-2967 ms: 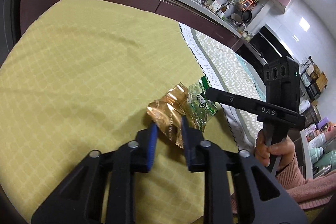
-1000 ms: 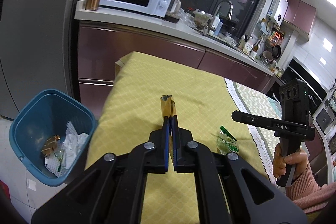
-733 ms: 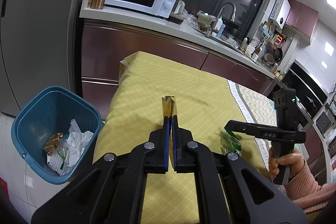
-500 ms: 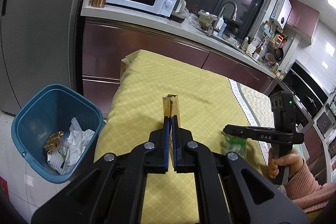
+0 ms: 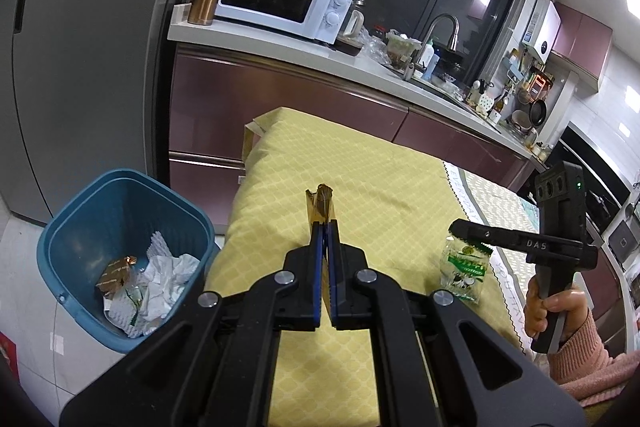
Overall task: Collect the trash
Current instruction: 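Carry both wrappers over to the blue bin beside the table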
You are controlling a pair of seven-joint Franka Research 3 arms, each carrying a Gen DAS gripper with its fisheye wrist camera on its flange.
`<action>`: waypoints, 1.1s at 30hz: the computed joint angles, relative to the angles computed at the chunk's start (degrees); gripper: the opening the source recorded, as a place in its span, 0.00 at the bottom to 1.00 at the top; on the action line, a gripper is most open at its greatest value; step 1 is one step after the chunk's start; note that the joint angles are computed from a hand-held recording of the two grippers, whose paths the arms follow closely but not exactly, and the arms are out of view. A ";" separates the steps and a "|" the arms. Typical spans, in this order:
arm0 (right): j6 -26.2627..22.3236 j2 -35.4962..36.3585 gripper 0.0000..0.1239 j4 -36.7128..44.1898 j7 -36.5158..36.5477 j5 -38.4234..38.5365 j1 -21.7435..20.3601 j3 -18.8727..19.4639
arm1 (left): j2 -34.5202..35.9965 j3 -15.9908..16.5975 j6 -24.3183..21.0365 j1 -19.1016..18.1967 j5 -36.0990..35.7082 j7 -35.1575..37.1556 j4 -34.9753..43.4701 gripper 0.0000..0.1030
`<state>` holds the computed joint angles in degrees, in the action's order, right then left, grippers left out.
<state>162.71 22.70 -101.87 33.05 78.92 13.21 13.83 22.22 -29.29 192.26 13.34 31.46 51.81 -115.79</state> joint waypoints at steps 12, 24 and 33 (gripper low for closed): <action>-1.27 3.84 0.01 7.14 -0.39 -1.76 0.87 1.45 | -4.81 9.78 2.48 -6.91 -1.95 -1.27 -3.10 0.03; -2.37 9.98 0.01 16.18 6.04 -11.58 2.53 3.95 | -8.73 17.92 4.61 -11.91 -5.01 -0.90 -7.24 0.03; -3.48 14.87 0.01 23.42 12.17 -20.41 4.26 4.95 | -10.25 21.31 5.05 -13.76 -8.61 1.56 -9.44 0.03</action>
<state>159.23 37.58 -78.45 45.22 58.51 17.47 18.79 11.96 -7.98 197.31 -0.41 22.86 53.36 -125.23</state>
